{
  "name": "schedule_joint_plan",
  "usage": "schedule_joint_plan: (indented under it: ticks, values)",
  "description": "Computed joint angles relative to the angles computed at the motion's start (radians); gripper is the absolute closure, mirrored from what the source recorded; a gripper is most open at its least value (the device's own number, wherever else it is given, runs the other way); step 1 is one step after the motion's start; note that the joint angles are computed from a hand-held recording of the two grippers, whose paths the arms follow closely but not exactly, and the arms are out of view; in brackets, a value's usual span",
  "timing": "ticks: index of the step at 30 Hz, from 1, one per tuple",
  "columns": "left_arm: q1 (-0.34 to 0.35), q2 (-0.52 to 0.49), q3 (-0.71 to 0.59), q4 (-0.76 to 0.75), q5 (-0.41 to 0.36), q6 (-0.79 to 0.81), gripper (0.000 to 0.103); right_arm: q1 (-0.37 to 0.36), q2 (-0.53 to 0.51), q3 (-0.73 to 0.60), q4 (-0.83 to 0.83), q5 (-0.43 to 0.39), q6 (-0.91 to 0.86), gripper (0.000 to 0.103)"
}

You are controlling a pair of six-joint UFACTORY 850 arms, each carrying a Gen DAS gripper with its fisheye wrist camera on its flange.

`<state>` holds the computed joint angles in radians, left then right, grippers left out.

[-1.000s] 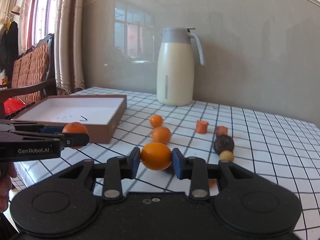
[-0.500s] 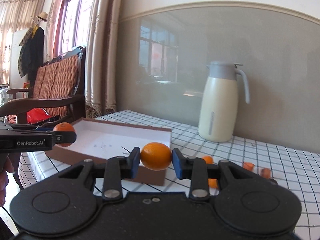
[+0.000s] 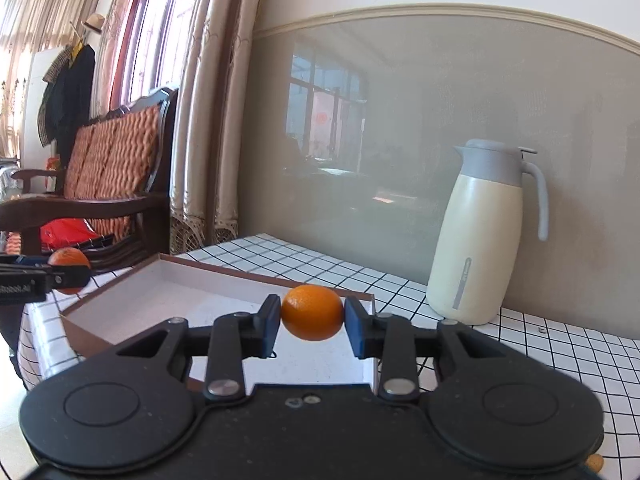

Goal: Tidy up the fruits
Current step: 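Carry the orange with the left gripper into the tray and release, then move the left gripper back over the dark round fruit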

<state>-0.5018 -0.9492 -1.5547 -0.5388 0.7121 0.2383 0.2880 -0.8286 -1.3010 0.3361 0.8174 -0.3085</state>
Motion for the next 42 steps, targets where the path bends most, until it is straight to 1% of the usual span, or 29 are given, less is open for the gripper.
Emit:
schedule_joint_plan:
  ticks: [6, 8, 13, 14, 15, 16, 17, 18, 19, 20, 21, 24, 26, 32, 35, 37, 40, 42]
  values:
    - [0.014, -0.041, -0.068, -0.091, -0.066, 0.084, 0.062, -0.016, -0.066, -0.104, 0.028, -0.073, -0.019, 0.077]
    - [0.017, -0.055, -0.089, -0.112, -0.066, 0.104, 0.062, -0.022, -0.082, -0.131, 0.024, -0.094, -0.007, 0.077]
    - [0.022, -0.086, -0.143, -0.163, -0.099, 0.161, 0.062, -0.031, -0.118, -0.185, 0.01, -0.124, 0.013, 0.076]
    - [0.021, -0.092, -0.153, -0.179, -0.105, 0.178, 0.062, -0.033, -0.128, -0.205, 0.036, -0.14, -0.016, 0.072]
    - [0.017, -0.096, -0.157, -0.205, -0.091, 0.2, 0.06, -0.029, -0.136, -0.219, 0.1, -0.142, -0.073, 0.063]
    - [0.011, -0.094, -0.149, -0.22, -0.049, 0.208, 0.042, -0.026, -0.14, -0.217, 0.136, -0.111, -0.092, 0.026]
    - [0.005, -0.09, -0.132, -0.213, 0.003, 0.191, 0.025, -0.023, -0.141, -0.201, 0.149, -0.042, -0.08, 0.006]
    - [-0.001, -0.086, -0.116, -0.212, 0.063, 0.172, 0.002, -0.023, -0.138, -0.187, 0.145, -0.01, -0.068, 0.007]
    - [-0.008, -0.082, -0.101, -0.226, 0.12, 0.167, 0.0, -0.027, -0.133, -0.183, 0.144, -0.02, -0.068, 0.008]
    - [-0.01, -0.08, -0.096, -0.23, 0.139, 0.166, 0.0, -0.028, -0.13, -0.183, 0.144, -0.026, -0.067, 0.008]
    - [-0.01, -0.079, -0.095, -0.233, 0.136, 0.166, 0.0, -0.028, -0.128, -0.176, 0.139, -0.019, -0.062, 0.008]
    - [-0.007, -0.081, -0.104, -0.239, 0.104, 0.175, 0.0, -0.029, -0.125, -0.17, 0.131, -0.02, -0.063, 0.008]
    - [-0.009, -0.084, -0.109, -0.244, 0.099, 0.195, 0.0, -0.029, -0.124, -0.171, 0.129, -0.018, -0.065, 0.006]
    - [-0.016, -0.082, -0.11, -0.256, 0.085, 0.215, 0.0, -0.02, -0.114, -0.155, 0.132, -0.02, -0.082, 0.006]
    - [-0.023, -0.074, -0.1, -0.264, 0.092, 0.219, 0.0, -0.008, -0.096, -0.122, 0.158, 0.02, -0.105, 0.006]
    - [-0.03, -0.069, -0.09, -0.266, 0.11, 0.211, 0.0, 0.001, -0.08, -0.092, 0.18, 0.072, -0.099, 0.006]
    - [-0.043, -0.055, -0.072, -0.265, 0.114, 0.193, 0.0, 0.005, -0.046, -0.038, 0.194, 0.155, -0.061, 0.006]
    - [-0.056, -0.046, -0.05, -0.246, 0.154, 0.158, 0.0, 0.002, -0.026, -0.005, 0.19, 0.184, -0.041, 0.006]
